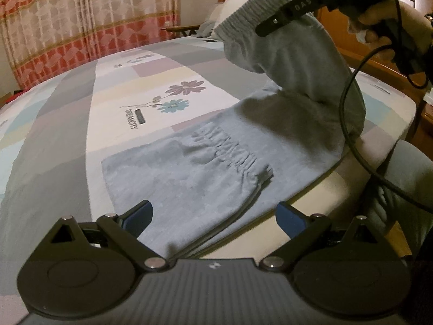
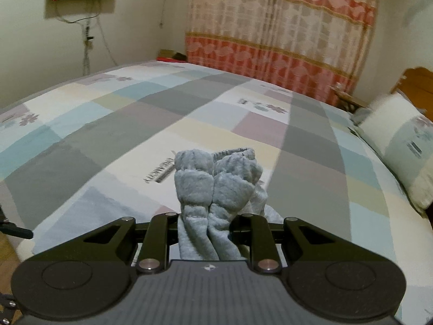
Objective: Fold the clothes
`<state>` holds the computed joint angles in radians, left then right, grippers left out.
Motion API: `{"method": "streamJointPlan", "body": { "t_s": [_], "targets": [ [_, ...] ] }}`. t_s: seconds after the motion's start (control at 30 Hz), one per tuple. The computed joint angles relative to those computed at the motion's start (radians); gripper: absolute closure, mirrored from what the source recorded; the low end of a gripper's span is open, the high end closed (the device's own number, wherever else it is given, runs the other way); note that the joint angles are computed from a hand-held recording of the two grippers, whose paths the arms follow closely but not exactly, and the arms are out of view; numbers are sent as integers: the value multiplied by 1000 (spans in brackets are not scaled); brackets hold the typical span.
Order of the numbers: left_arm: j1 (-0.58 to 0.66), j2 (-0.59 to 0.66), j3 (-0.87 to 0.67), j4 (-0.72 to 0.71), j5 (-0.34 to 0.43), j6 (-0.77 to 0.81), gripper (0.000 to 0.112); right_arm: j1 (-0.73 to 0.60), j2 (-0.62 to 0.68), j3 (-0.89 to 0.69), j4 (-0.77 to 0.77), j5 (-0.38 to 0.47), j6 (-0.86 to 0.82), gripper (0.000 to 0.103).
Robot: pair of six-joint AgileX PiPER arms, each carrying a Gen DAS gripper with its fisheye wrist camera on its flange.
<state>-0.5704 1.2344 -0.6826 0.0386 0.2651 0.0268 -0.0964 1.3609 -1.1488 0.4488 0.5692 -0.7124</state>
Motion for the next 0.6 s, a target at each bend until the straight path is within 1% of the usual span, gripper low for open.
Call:
{"method": "streamJointPlan", "body": {
  "t_s": [0.1,0.27,0.5,0.6],
  "targets": [
    [18,-21,19,-16,-3,9,15,54,9,-23,-29,10,33,78],
    [45,-59,52,-19,3,0,15,153,28,-34,-94,-5,110,78],
    [99,-121,97,-74,34,50,15,318,69,4,-281,-67,284,78],
    [129,-132,111,-157,42,139,15,389,76,37,-399,-108,378,78]
  ]
}}
